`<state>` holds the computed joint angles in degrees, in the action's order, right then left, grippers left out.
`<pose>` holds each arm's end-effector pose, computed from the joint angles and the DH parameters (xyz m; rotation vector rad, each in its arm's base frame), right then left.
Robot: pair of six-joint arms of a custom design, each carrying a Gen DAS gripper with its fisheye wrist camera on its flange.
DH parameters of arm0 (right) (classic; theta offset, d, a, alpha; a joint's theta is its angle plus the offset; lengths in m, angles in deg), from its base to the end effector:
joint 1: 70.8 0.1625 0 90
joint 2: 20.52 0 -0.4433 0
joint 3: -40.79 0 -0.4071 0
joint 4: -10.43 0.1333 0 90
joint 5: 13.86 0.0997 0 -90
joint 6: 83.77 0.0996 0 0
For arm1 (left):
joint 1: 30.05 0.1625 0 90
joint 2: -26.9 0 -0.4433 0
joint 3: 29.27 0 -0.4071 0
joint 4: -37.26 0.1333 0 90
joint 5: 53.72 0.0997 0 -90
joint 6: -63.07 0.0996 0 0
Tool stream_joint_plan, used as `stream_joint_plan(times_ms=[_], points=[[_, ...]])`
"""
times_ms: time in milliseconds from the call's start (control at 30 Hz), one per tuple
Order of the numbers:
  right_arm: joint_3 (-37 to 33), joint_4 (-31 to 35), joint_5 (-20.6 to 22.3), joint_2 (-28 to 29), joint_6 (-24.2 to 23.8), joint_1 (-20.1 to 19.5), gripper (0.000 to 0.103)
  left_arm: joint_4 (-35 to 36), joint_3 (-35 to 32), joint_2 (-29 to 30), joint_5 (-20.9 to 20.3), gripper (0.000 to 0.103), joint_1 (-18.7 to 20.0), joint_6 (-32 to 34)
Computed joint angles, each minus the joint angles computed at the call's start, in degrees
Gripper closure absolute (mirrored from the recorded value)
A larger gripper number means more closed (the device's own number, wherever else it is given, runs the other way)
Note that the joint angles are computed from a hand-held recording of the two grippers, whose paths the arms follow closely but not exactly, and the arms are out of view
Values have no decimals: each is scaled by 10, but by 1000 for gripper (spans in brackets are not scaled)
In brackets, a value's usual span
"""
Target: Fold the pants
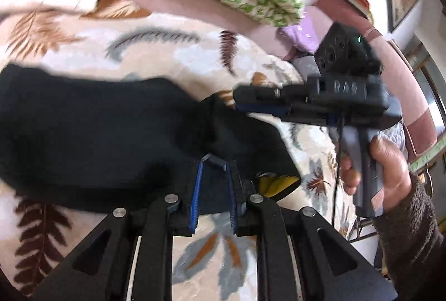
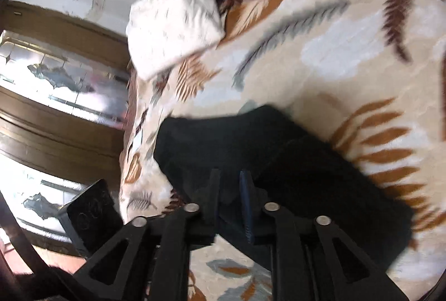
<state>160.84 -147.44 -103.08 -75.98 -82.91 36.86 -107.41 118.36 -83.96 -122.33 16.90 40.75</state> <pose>0.2895 -0.4654 0.0662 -0.4561 3.0843 -0.0847 -0.0751 -0.3289 0.2754 0.4396 2.8856 -0.6843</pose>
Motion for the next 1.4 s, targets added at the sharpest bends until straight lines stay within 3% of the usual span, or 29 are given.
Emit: stream_joint_plan(times_ms=[33,67,167,233,333,500,633,767,800,833,933,1167,1267,1400], points=[[5,-2,-30,-12,-1,5,63,-10,-5,13,2,90,-7,7],[14,1,-70,-27,-11,13,60,-21,-9,26,2,90,-10,12],[50,5,-89,-71,-40,6,57,-62,-37,97,1,90,-2,24],[83,-23,-115,-96,-95,15,48,-63,-50,122,16,90,0,27],[126,-96,-192,-106,-182,57,31,-53,-63,144,33,90,8,21],[157,-235,-327,-44,-288,127,33,-12,-80,157,31,90,5,35],[163,-267,-353,-15,-317,130,33,46,-109,186,67,90,-15,56],[168,-372,-420,51,-411,145,42,94,-144,220,70,90,-3,60],[168,-380,-424,58,-418,142,57,104,-150,229,71,90,-1,60],[166,-384,-429,63,-424,139,65,109,-154,234,66,90,1,62],[171,-409,-415,62,-446,126,73,141,-164,252,73,90,-5,55],[214,-442,-371,36,-521,116,77,235,-148,244,91,88,-35,28],[230,-439,-362,27,-538,103,77,220,-120,229,85,87,-43,29],[235,-426,-343,19,-516,86,75,188,-109,223,87,88,-38,29]])
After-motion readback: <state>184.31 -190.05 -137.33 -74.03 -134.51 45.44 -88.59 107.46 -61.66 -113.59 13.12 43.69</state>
